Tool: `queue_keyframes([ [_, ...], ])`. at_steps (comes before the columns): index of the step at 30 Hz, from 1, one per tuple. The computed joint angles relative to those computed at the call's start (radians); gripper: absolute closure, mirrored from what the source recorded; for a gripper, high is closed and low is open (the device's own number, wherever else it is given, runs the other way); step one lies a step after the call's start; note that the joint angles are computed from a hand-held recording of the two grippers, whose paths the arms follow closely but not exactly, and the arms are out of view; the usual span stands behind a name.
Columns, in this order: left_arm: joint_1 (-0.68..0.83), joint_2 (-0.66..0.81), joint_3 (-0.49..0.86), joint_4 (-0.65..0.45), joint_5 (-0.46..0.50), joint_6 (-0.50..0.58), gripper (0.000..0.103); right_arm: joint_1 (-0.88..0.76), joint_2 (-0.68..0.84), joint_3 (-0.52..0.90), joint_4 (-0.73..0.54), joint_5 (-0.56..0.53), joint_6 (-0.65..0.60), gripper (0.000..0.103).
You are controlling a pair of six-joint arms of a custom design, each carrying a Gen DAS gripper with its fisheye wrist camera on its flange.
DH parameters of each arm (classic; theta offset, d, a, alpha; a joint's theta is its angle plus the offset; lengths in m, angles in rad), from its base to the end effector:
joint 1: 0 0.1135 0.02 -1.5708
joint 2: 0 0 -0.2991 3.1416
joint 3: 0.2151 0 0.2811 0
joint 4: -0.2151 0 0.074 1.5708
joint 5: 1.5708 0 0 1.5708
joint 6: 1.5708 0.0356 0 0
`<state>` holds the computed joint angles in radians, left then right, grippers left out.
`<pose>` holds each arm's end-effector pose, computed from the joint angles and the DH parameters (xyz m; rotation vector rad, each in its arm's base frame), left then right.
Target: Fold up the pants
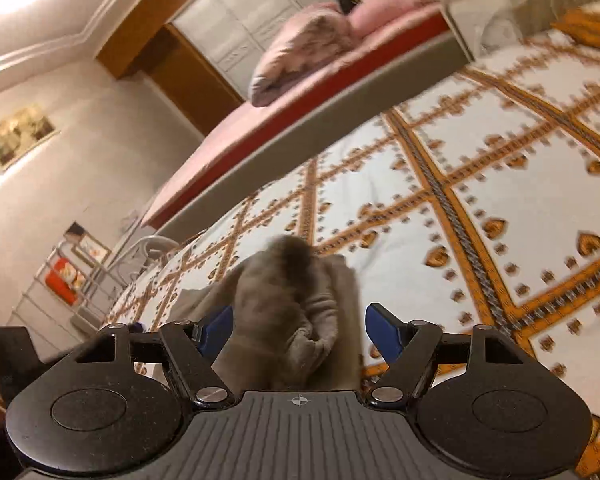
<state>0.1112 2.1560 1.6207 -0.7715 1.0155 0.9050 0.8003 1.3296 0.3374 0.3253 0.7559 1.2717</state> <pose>0.4766 0.0228 0.1848 1.0277 2.0199 -0.9527 0.1760 0.1462 0.1450 0.8540 1.8813 0.4368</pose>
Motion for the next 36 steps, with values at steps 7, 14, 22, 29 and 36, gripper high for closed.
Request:
queue_keyframes([
  [7, 0.102, 0.064, 0.113, 0.092, -0.154, -0.166, 0.016, -0.071, 0.153, 0.037, 0.218, -0.200, -0.048, 0.030],
  [14, 0.178, 0.223, 0.382, 0.002, -0.217, -0.332, 0.016, -0.154, 0.282, 0.039, 0.367, -0.349, 0.050, 0.041],
  [22, 0.209, 0.310, 0.527, -0.076, -0.224, -0.349, 0.016, -0.194, 0.390, 0.152, 0.264, -0.384, 0.088, 0.047],
  [29, 0.211, 0.316, 0.535, -0.087, -0.228, -0.327, 0.016, -0.181, 0.381, 0.151, 0.328, -0.315, -0.022, 0.086],
  [36, 0.201, 0.298, 0.498, -0.063, -0.247, -0.296, 0.016, -0.185, 0.323, 0.048, 0.431, -0.233, 0.097, 0.086],
])
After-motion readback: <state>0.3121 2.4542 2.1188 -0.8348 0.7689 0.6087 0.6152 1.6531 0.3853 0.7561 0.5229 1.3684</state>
